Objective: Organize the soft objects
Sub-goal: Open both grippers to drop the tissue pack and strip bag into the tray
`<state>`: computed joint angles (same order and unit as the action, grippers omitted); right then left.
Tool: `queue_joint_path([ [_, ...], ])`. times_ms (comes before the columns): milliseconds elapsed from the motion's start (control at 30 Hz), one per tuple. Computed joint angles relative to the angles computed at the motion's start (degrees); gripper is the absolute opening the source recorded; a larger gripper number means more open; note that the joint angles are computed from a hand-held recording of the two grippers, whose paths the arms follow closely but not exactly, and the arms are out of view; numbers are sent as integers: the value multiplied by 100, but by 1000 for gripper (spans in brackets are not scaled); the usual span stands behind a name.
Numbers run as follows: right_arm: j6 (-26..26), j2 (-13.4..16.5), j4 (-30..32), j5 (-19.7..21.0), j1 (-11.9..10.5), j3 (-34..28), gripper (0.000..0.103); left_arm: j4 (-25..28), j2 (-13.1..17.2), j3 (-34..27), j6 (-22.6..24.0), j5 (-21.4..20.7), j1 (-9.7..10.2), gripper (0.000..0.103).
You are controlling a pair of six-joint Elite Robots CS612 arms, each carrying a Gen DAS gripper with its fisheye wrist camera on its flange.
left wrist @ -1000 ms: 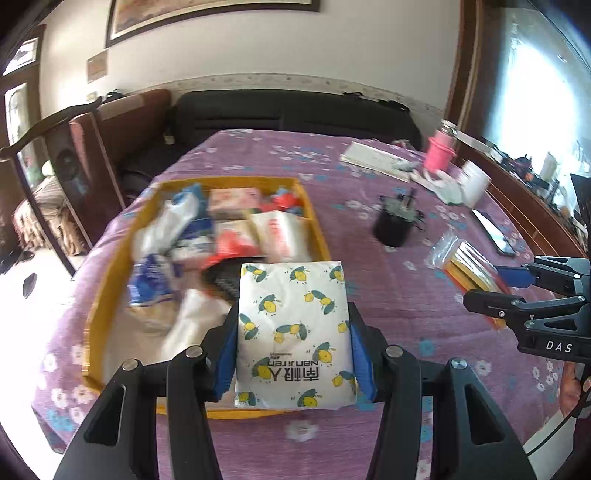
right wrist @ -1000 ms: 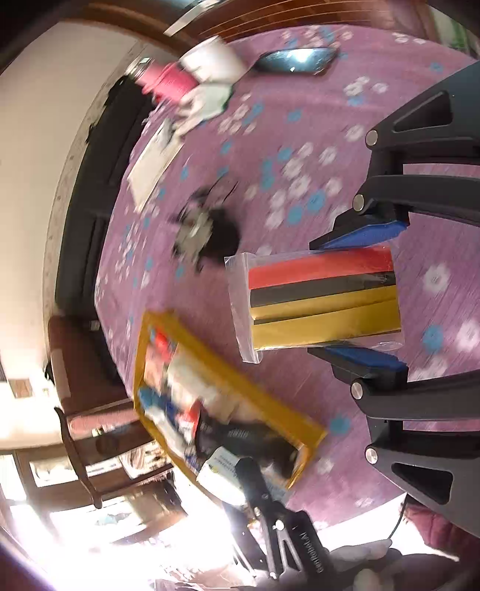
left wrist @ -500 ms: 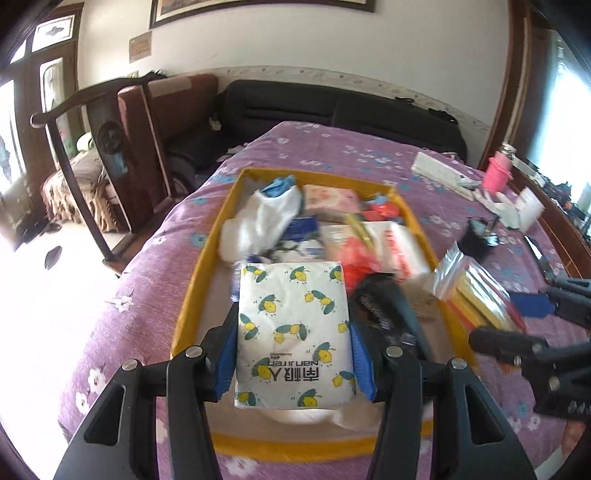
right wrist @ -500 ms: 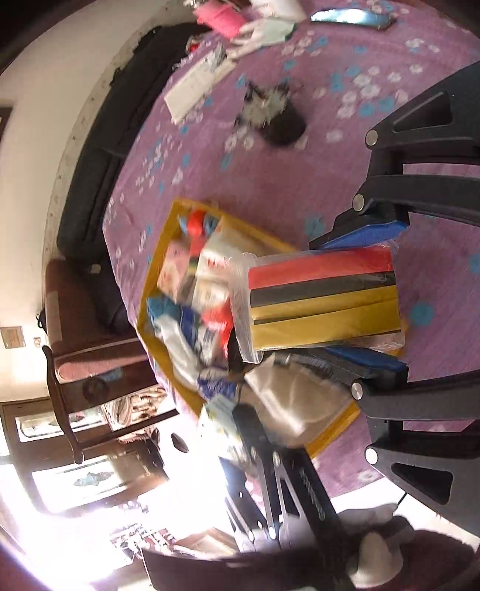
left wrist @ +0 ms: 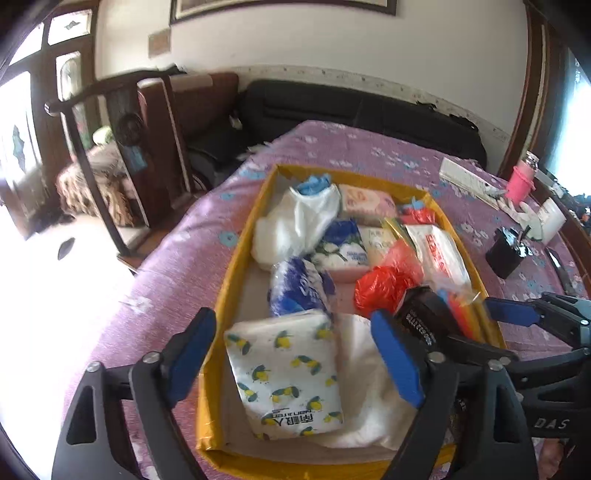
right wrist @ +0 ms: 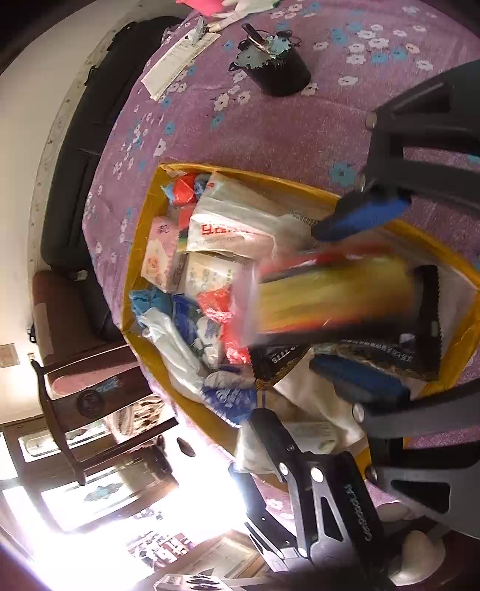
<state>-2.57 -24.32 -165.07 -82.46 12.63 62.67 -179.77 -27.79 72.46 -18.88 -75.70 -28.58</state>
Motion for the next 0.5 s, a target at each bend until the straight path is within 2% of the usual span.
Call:
queue_joint_path([
  [233,-118,-165,-658,-76,17,354,83,-761,-153,350,-37,719,-136,98],
  [367,-159,-275,-949,-50,-8,618,84,-1195,-251,556,-71,1162,-241,103],
  [500,-144,-375,-1234,-4,-54,880,84,-1325,-326,661,-113,1453,-326,103],
])
